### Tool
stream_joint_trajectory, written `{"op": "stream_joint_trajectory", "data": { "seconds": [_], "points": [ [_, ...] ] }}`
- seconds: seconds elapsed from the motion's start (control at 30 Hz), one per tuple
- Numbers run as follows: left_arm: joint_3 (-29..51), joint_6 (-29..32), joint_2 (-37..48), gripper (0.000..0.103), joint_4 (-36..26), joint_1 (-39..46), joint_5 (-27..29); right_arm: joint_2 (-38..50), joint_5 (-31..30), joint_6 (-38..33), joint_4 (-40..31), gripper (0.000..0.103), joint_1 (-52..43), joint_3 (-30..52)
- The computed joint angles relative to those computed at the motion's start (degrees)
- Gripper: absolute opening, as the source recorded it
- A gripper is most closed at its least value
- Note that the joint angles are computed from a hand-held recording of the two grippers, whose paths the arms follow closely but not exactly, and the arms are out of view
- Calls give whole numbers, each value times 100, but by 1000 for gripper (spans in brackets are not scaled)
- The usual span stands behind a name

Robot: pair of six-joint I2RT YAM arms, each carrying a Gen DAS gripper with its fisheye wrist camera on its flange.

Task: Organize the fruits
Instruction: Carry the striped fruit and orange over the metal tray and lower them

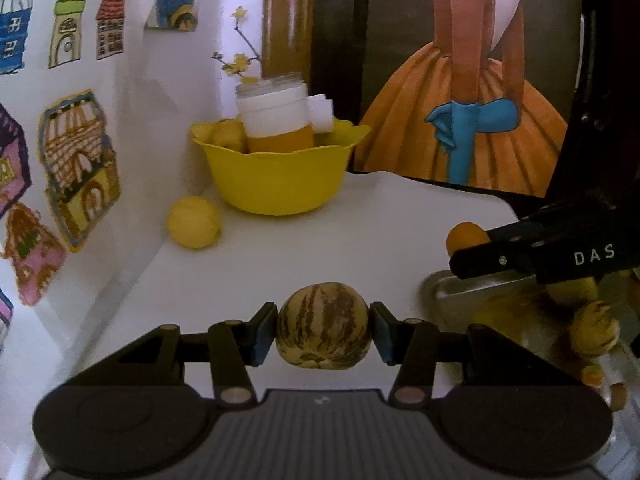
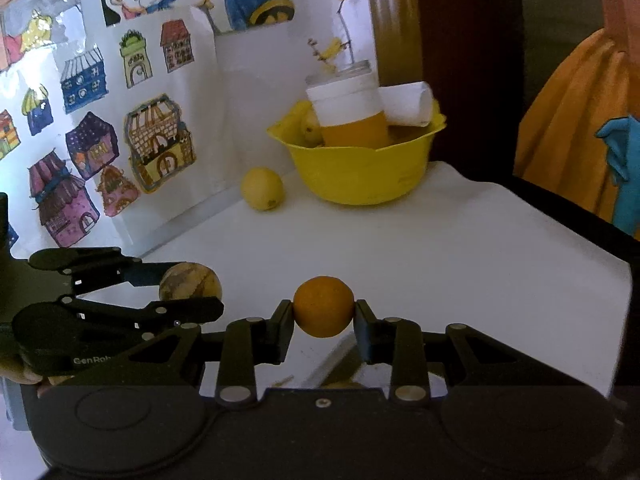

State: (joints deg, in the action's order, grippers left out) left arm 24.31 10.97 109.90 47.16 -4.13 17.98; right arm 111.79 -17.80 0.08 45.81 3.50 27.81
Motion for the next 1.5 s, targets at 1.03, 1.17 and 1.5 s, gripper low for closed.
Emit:
{"op": "stream_joint_trajectory", "data": {
  "seconds": [1.03, 1.17, 1.5],
  "points": [
    [-1241, -1124, 166, 54, 1209, -1775, -535, 516, -1024, -1362, 726, 34, -1806, -910],
    [-1187, -1171, 143, 54, 1065, -1846, -528, 604, -846, -1398, 591, 34, -1708, -814],
    [-1097, -1185, 183, 54, 952, -2040, -715, 519, -378, -1467, -200, 34, -1456, -471]
  ]
}}
